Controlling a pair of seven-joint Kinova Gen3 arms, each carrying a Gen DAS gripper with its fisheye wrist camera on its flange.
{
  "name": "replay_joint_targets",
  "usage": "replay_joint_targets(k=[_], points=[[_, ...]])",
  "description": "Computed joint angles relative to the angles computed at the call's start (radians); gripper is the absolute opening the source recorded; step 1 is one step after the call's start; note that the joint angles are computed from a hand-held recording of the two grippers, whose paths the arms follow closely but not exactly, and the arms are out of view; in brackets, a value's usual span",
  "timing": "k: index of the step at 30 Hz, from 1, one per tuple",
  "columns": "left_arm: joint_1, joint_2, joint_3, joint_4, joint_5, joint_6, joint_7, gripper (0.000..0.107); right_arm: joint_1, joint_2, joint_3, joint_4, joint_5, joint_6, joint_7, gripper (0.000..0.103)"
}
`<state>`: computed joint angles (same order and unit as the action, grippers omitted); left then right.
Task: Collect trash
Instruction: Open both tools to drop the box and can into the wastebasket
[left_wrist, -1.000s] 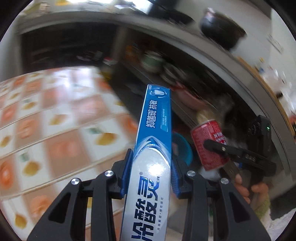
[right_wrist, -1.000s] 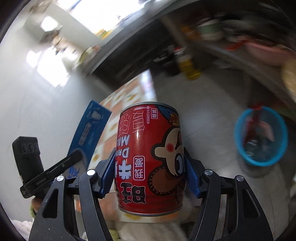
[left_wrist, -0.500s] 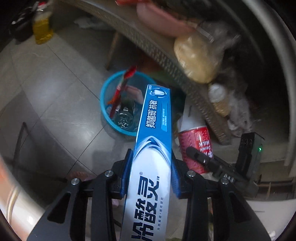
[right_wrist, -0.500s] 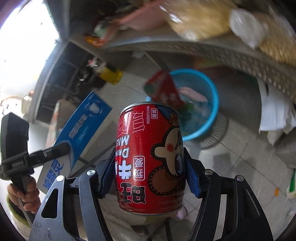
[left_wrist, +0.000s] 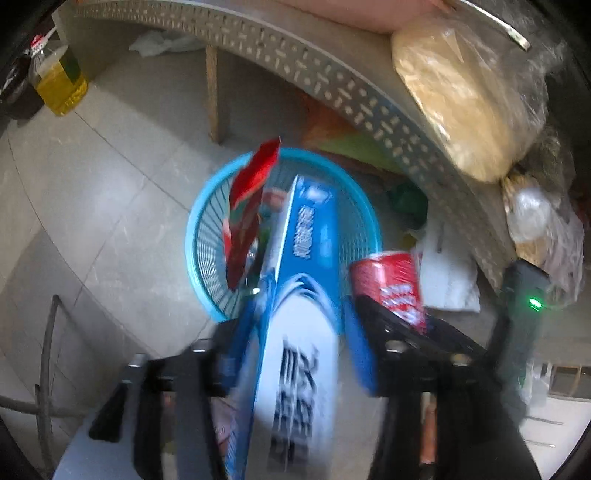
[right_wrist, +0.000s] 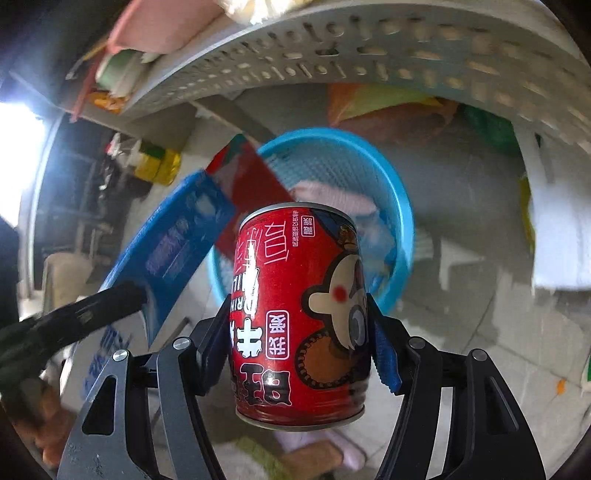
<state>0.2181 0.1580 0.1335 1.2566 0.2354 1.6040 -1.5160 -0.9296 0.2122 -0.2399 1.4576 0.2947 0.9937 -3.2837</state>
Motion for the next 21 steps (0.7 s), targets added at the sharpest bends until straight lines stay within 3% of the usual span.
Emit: replay_joint_targets(k=[3, 12, 21], points=[[-0.023, -0.025, -0.009, 0.000, 0.039, 0.005, -0.009, 0.068, 0.009, 0.046, 0.010, -0.033, -0.013, 0.031, 0.033, 0.063], [-0.107, -0.148, -0.055, -0.091, 0.111, 0.118, -0.100, 0.073, -0.085, 0.043, 0.019, -0.055, 0.064, 0.156, -0.037, 0.066], [-0.227, -0.353, -0.231, -0.160, 0.280, 0.257, -0.182, 0.080, -0.111, 0.020, 0.001, -0.095, 0.161, 0.233, -0.075, 0.066]])
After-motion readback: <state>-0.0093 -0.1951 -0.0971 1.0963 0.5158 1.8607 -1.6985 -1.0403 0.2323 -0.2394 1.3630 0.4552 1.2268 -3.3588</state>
